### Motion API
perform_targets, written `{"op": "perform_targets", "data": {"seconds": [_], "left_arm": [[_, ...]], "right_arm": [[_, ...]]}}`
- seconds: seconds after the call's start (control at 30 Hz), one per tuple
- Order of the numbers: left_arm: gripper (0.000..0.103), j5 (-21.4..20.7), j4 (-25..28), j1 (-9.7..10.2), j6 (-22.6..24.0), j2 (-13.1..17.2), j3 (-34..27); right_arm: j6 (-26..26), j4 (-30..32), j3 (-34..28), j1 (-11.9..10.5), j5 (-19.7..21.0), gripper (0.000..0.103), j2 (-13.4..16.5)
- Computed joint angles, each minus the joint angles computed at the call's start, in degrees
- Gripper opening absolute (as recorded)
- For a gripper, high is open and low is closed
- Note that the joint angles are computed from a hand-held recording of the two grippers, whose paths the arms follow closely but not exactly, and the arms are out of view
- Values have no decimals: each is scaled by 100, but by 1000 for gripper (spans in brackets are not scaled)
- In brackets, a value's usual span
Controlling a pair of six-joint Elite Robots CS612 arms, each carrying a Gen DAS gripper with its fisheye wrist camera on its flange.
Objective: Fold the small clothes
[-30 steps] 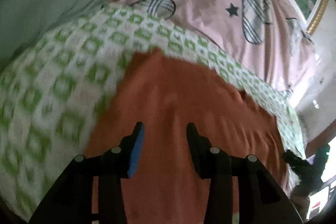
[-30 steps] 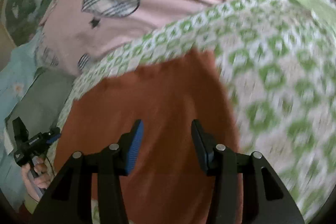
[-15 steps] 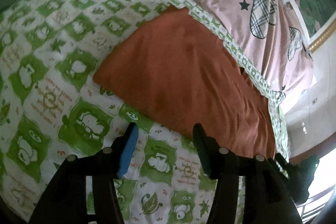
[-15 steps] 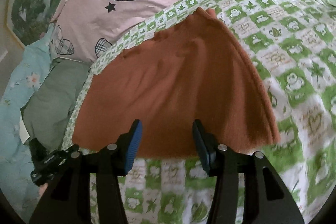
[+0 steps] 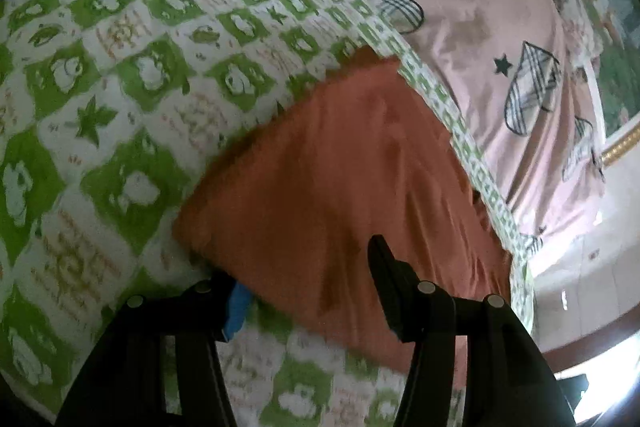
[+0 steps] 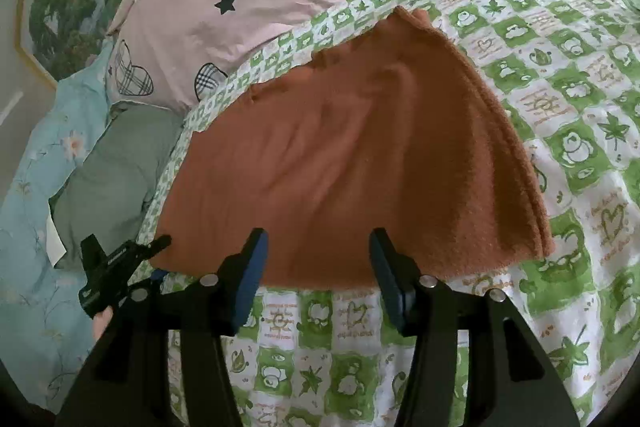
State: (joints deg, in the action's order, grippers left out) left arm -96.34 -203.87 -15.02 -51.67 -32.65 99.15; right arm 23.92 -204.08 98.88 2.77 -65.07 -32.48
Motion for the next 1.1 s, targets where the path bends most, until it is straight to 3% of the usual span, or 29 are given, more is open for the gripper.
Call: {"op": "perform_targets", "data": {"seconds": [0.1,0.17,0.23,0.37,0.5,0.7,0.77,0.87,1.0,1.1], "left_arm": [[45,311,162,-37,57,9,-121],[14,408,290,-50,258,28,-232],[10,418,360,-56,344,22,-298],[7,828,60,-271,1064,-154,-211],[7,853,-249,-556,1983,-319,-186],[7,829,94,-1144,3425,-259,-409],[7,848,344,-1286,3686,-138,-536],[7,981,676,-1418,3864,-5,-640],[7,1432,516,-1537,4140,19,-581],[7,1728,365,-1619,4426,14,-540]], "right_arm": [[19,47,-73,-19,79,55,35],[13,102,-144,-39,118,55,57],[-8,127,-211,-80,203,55,79],[146,75,-336,-215,486,55,148],[257,183,-456,-344,792,55,196],[374,567,-851,-498,1537,55,331],[308,852,-1044,-490,1678,55,378],[170,1396,-1360,-448,1841,66,455],[-113,2019,-1816,-361,2065,79,590],[-431,2805,-2317,-247,2097,79,741]]}}
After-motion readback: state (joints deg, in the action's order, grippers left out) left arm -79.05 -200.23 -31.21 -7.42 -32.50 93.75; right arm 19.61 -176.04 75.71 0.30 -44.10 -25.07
